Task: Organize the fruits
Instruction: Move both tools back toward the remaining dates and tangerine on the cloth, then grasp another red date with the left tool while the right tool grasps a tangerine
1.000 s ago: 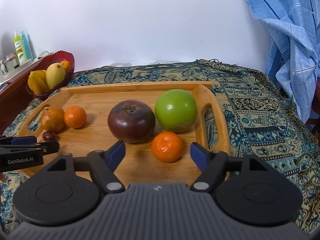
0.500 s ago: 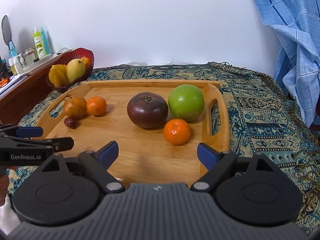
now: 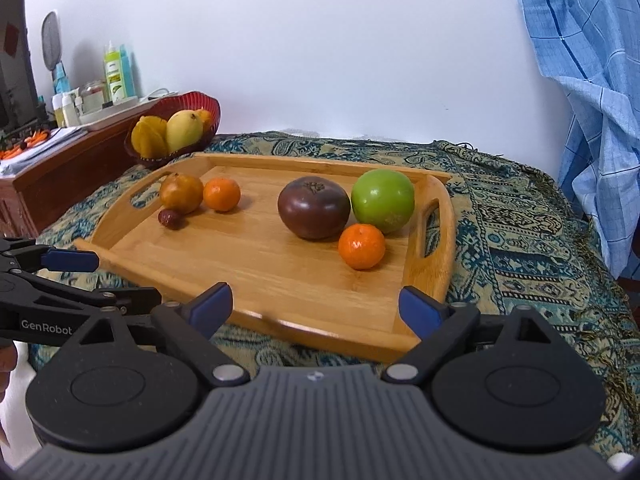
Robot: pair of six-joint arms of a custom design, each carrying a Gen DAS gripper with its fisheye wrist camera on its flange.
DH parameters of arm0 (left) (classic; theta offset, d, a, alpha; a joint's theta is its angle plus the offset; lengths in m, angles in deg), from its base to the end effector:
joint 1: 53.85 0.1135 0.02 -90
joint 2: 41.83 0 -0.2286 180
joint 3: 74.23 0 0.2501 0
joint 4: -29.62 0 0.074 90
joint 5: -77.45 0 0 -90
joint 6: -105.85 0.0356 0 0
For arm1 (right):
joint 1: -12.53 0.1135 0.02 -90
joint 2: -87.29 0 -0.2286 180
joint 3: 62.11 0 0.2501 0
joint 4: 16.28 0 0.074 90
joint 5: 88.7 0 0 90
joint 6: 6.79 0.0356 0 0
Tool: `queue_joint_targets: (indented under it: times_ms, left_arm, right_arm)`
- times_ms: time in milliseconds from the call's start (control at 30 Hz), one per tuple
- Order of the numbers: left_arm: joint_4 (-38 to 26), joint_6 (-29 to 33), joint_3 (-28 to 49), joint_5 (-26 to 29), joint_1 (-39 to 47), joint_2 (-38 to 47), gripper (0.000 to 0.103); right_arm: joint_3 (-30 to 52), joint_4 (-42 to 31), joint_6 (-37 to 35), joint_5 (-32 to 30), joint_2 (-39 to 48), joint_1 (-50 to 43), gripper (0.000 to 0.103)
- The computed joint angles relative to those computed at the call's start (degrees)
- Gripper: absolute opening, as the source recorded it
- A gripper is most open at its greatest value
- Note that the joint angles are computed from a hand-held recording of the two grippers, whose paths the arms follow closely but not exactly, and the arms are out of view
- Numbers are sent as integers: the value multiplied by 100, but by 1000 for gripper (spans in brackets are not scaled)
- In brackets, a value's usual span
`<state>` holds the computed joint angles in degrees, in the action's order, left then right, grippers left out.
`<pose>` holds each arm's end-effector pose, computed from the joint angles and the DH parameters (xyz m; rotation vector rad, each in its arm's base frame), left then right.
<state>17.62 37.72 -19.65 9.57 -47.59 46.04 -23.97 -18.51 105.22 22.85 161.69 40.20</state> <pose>0.2955 0.0189 0.1286 0.4935 2.2444 -0.2054 0.2222 0.1017 0.1191 0.0923 2.1869 0.0653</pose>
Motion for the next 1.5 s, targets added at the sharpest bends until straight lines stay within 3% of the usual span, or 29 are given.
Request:
queue_joint_targets:
  times_ms: [467,1267,1367,1500]
  left_arm:
    - [-575,530,-1072,415,255,-1357,90]
    - [-1780,936,-2597,689,434,-3664,91]
    - [-2015,1037,-2738,744,452,-4009,88]
    - [-2330,1030,-2731,787,476,-4191,67]
  right_arm:
    - [-939,-185,163,525,-1328,591,97]
    - [-1914,-714,1049,2026,-2087,2092,100]
    - [-1937,-794,1121,2055,-2079,2202,98]
    - [-2093,-1051,1440,2222,-2313,2461,92]
